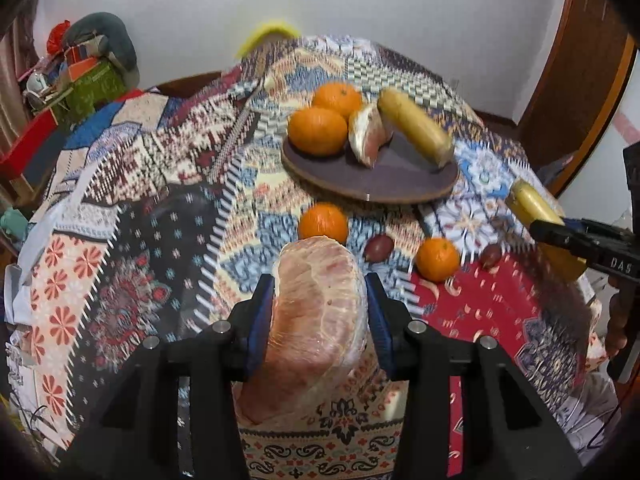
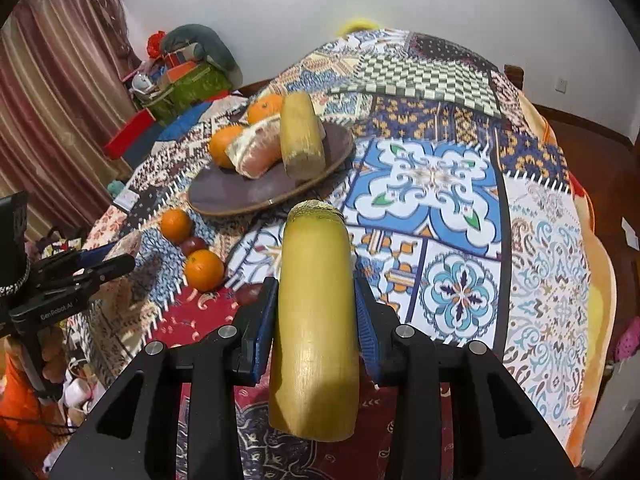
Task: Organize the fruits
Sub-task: 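Lift the pomelo segment with the left tool while the right tool lifts the yellow cylinder, then place the pomelo segment on the plate with the left tool while the right tool places the cylinder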
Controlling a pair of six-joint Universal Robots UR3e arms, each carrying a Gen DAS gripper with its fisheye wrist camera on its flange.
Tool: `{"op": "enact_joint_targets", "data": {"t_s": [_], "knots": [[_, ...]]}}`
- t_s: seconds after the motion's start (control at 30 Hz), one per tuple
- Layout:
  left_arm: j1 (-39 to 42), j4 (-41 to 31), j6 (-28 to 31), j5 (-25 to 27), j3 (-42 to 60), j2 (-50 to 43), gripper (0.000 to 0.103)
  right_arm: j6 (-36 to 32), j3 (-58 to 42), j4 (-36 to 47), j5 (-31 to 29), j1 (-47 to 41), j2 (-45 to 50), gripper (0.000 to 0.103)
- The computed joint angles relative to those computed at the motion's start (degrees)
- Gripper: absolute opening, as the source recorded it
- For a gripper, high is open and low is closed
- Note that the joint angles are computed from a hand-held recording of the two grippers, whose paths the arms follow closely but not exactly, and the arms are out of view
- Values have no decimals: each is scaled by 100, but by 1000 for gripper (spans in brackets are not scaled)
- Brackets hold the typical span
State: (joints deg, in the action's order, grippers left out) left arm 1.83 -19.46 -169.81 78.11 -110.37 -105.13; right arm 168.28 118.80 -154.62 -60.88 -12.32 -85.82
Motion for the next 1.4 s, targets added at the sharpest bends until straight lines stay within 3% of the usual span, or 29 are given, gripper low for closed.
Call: {"op": "enact_joint_targets", "data": {"t_s": [0.63,1.4], "knots": [[-92,-2,-282,-253,1380,-519,44,498,-1259,-363,201,451,719,34],[-272,-836,-456,-278,4497,-2619,44,508,-4027,157,97,976,2718,34]]}}
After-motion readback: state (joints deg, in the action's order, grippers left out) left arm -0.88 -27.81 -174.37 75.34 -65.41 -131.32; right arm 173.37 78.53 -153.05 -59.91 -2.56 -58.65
